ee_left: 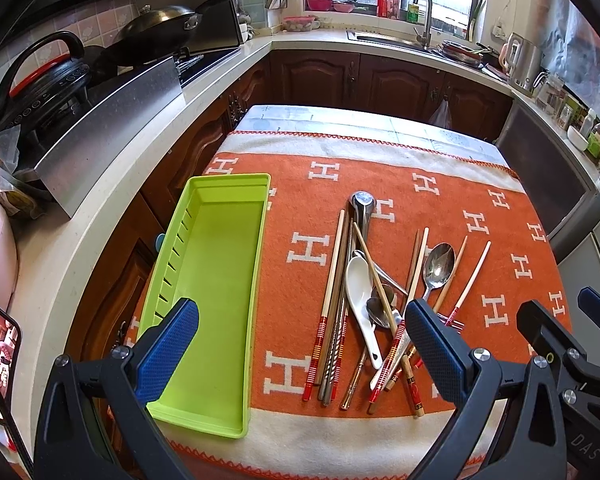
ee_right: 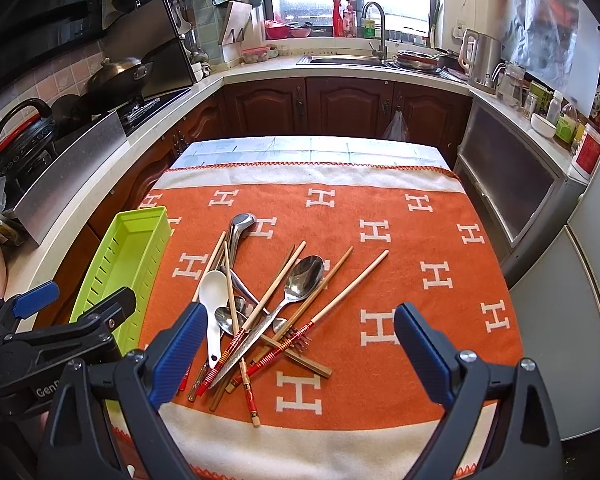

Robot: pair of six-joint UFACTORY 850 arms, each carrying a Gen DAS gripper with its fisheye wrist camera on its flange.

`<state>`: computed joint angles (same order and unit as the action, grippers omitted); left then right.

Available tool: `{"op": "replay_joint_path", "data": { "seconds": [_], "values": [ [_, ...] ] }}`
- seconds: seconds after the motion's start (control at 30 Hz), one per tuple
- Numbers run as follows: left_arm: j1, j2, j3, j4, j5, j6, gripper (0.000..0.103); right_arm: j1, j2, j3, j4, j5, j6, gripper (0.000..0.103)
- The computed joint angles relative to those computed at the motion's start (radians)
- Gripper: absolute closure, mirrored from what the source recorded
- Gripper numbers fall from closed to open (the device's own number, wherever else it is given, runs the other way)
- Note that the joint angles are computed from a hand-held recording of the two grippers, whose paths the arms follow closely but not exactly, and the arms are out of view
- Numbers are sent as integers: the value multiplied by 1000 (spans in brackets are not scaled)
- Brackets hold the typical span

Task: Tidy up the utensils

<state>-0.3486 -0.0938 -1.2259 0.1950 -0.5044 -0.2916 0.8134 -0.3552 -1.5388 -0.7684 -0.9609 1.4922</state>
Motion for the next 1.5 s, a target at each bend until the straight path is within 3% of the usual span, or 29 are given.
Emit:
{"op": "replay_joint_path", "data": {
  "seconds": [0.43, 0.73, 0.87, 0.93, 1.13, 1.3, 1.47, 1.5],
  "values": [
    [-26, -36, -27, 28, -52, -11, 1, -2, 5, 24, 14, 24, 26, 9],
    [-2, -84, -80, -208, -47, 206, 1, -40, 42, 62, 42, 59, 39, 9],
    [31, -148, -151, -412, -117, 400, 1, -95, 80, 117, 115, 128, 33, 10],
    [32, -186, -193, -407, -157, 392, 1, -123, 97, 151, 162, 166, 26, 18],
    [15, -258, -257, -372, -174, 398, 1, -203, 112, 221, 328, 268, -43, 26],
    [-8, -295, -277, -333, -171, 416, 18, -274, 93, 256, 612, 393, -237, 39],
    [-4, -363, -334, -437, -258, 527, 31, -310, 48, 256, 898, 463, -467, 46],
    [-6, -370, -338, -437, -263, 534, 41, -313, 41, 253, 924, 466, -489, 49]
  ]
}}
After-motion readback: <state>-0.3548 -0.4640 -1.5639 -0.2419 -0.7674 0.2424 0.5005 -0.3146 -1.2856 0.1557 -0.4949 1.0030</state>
